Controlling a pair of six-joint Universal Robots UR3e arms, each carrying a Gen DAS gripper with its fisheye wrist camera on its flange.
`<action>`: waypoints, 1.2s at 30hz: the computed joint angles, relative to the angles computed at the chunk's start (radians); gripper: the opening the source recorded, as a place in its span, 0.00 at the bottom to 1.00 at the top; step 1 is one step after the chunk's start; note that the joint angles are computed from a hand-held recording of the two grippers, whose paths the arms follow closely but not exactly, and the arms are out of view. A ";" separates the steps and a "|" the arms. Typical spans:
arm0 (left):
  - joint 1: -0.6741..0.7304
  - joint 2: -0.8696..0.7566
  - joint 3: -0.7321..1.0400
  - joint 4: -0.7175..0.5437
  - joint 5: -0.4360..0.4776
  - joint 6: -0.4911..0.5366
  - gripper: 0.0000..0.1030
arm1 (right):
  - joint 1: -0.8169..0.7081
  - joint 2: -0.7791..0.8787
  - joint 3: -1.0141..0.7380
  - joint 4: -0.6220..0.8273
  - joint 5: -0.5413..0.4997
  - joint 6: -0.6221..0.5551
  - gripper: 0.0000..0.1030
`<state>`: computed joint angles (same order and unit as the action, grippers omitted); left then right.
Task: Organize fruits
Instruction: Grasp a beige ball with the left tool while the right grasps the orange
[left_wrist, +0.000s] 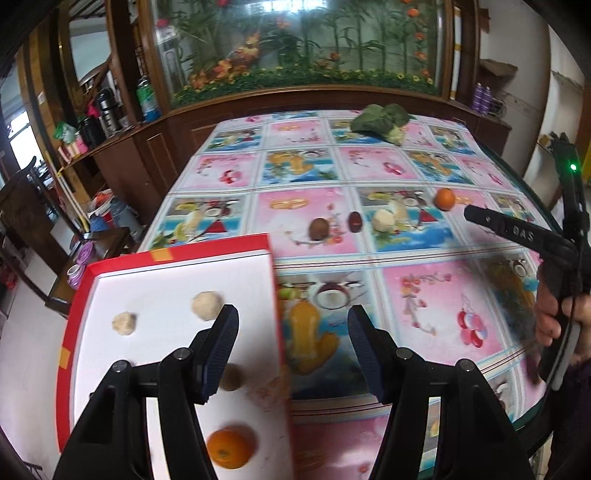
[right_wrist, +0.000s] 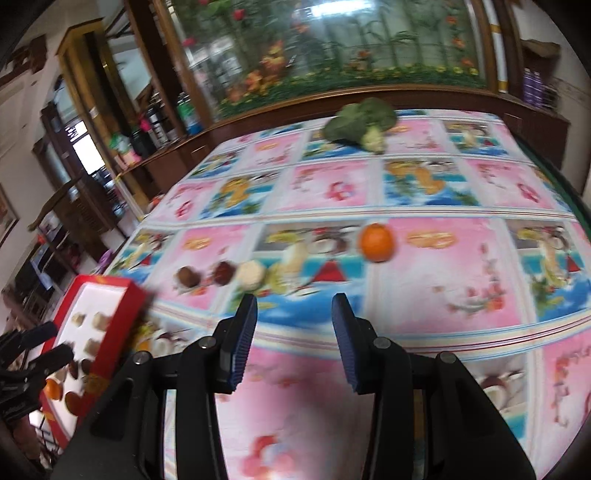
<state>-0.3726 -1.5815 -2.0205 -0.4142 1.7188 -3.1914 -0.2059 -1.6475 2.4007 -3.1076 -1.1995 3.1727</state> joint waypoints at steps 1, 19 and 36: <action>-0.020 -0.024 0.024 -0.005 0.007 -0.006 0.60 | -0.017 0.004 -0.001 -0.001 -0.008 -0.003 0.43; -0.089 -0.377 0.389 -0.141 -0.136 -0.101 0.59 | -0.026 0.341 -0.307 0.076 -0.044 0.053 0.48; -0.113 -0.709 0.866 -0.336 -0.061 -0.137 0.56 | -0.049 0.334 -0.350 0.188 -0.007 -0.005 0.35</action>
<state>-0.4855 -2.2902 -1.1542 -0.7498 1.6579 -3.3288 -0.2551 -1.3137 2.0504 -2.9191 -1.2068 3.1678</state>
